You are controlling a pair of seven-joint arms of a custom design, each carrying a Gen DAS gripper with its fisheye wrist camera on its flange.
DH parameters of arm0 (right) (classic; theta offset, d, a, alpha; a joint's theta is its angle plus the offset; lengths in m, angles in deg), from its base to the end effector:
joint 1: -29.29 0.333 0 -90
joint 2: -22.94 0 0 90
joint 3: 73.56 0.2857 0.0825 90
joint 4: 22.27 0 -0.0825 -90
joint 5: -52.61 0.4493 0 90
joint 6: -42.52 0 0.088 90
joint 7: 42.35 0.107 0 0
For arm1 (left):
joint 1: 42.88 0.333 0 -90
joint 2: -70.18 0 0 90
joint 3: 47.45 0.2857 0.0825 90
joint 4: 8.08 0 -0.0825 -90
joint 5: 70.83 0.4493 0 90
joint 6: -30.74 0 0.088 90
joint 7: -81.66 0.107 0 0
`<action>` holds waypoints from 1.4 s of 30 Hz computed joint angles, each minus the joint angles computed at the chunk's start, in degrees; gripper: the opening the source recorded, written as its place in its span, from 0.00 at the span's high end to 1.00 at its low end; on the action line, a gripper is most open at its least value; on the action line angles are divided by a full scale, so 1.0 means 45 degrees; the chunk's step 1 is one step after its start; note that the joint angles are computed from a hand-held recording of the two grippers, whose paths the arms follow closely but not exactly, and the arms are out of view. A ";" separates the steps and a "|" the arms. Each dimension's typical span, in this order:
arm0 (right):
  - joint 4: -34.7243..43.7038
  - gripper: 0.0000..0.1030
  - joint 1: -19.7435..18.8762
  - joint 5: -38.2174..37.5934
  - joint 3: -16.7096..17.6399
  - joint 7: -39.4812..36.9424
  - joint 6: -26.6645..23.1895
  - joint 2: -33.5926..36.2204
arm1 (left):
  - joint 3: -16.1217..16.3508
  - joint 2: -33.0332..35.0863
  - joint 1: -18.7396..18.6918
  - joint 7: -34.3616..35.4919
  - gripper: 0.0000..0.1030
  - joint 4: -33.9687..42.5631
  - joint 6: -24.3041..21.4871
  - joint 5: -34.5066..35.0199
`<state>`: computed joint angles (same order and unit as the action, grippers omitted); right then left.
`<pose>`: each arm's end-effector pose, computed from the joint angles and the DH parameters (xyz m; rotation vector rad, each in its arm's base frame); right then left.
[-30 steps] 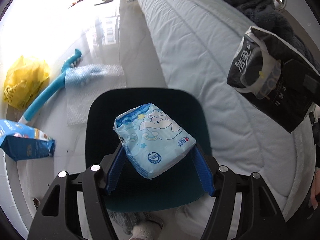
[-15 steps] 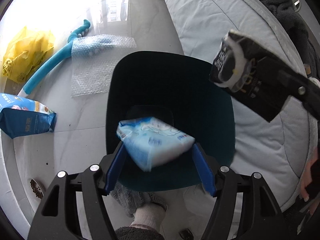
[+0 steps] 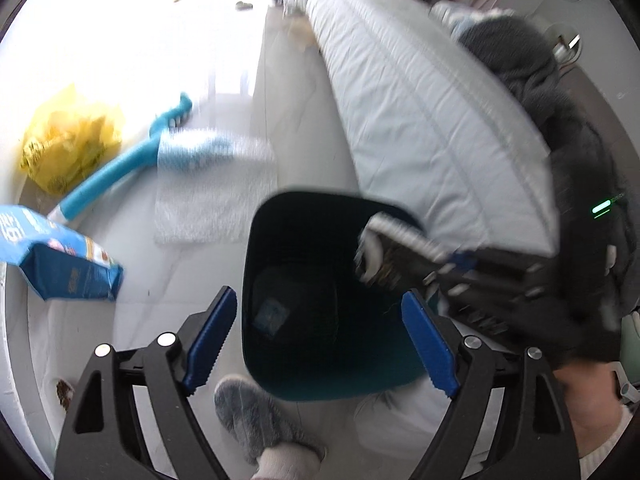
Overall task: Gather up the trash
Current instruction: 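Carry both items over the teal bin and open both tools to drop them, then move both tools back over the bed toward the remaining trash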
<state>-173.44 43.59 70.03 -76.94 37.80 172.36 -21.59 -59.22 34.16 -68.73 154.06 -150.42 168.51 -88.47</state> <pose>0.4264 0.0914 0.4822 -2.0620 1.6472 -0.0717 0.3822 -0.3011 0.5140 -1.9216 2.2873 -0.8597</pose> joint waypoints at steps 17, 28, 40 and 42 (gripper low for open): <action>0.0003 0.83 -0.0138 -0.0895 0.0489 0.0581 -0.0739 0.0714 | -0.0287 -0.1486 0.0261 -0.0711 0.31 -0.0169 0.3080 0.1491; -0.0409 0.48 0.0241 -0.1033 0.0435 0.0145 -0.0911 -0.0703 | -0.0388 -0.1584 0.0169 -0.1004 0.31 0.0333 0.4323 0.1968; -0.1188 0.38 0.0180 -0.0631 -0.0297 -0.1314 -0.0054 -0.3850 | -0.1313 -0.1195 0.0431 -0.1357 0.21 0.1237 0.5039 0.3409; -0.1302 0.38 0.0027 -0.0606 -0.0411 -0.1493 0.0126 -0.4294 | -0.1448 -0.1116 0.0499 -0.1458 0.18 0.1359 0.4978 0.3599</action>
<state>-179.30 43.71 67.30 -78.79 31.09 172.93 -40.92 -65.73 29.14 -66.48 147.50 -144.30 190.91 -72.27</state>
